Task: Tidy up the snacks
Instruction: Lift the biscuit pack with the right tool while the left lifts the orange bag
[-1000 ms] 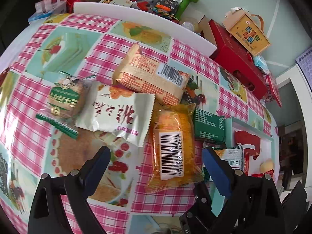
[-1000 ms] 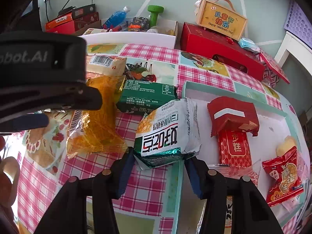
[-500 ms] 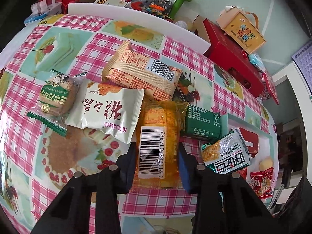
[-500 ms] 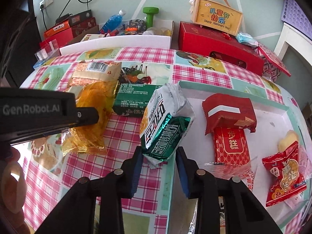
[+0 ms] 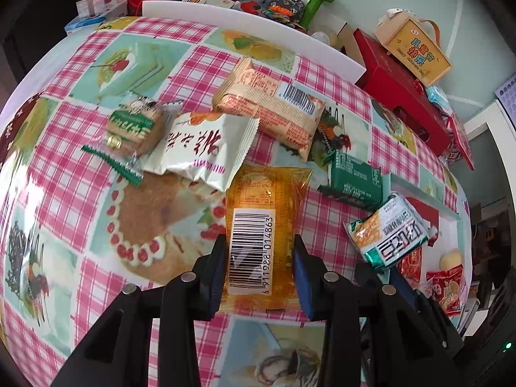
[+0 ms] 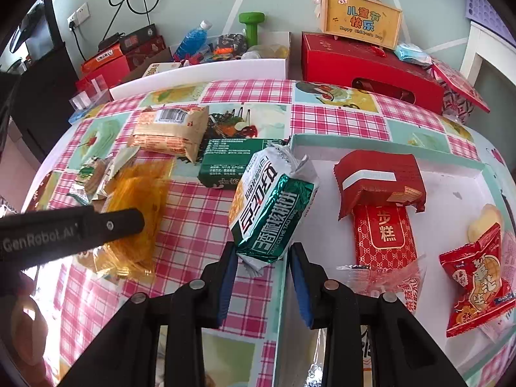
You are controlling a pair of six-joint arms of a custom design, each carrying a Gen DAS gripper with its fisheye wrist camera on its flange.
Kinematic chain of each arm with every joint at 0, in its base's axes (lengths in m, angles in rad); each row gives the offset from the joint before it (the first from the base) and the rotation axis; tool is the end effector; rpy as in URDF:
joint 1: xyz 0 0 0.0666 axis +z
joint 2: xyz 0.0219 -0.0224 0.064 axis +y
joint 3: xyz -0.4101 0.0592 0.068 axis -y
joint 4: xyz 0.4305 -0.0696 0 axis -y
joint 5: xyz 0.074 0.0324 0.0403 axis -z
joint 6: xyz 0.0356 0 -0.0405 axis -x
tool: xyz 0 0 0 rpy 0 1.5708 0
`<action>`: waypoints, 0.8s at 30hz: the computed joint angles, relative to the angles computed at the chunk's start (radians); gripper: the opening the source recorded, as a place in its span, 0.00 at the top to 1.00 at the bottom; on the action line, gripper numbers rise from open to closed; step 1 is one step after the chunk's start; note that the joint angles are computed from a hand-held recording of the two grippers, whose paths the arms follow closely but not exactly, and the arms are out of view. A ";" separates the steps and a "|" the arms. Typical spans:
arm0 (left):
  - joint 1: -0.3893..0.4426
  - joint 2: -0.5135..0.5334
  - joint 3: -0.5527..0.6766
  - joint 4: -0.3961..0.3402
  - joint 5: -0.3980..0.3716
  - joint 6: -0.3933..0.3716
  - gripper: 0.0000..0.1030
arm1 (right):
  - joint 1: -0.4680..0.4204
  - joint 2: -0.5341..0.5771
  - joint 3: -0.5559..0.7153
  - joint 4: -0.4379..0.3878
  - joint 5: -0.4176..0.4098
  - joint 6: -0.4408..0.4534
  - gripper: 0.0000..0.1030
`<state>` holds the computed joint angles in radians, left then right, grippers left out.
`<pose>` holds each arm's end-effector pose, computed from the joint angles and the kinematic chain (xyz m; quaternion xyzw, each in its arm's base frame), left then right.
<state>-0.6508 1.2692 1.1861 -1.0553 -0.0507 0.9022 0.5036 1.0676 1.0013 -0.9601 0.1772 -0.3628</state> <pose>0.3507 -0.2653 0.4071 -0.1278 0.9680 -0.1326 0.1703 0.3269 0.1725 0.4008 -0.0438 0.9587 0.0351 0.2788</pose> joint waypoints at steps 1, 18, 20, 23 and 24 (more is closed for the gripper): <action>-0.001 -0.006 -0.005 -0.003 0.003 0.005 0.62 | 0.000 -0.009 -0.003 0.006 -0.004 -0.001 0.65; -0.001 -0.043 -0.026 -0.021 0.006 0.057 0.62 | 0.025 -0.030 -0.010 0.087 0.032 0.018 0.38; 0.006 -0.055 -0.036 -0.022 0.007 0.067 0.62 | 0.037 -0.029 -0.008 0.102 0.049 0.039 0.38; 0.020 -0.074 -0.049 -0.025 0.009 0.082 0.62 | 0.060 -0.025 -0.008 0.135 0.071 0.075 0.34; 0.022 -0.080 -0.054 -0.027 0.007 0.085 0.62 | 0.064 -0.020 -0.007 0.142 0.066 0.086 0.34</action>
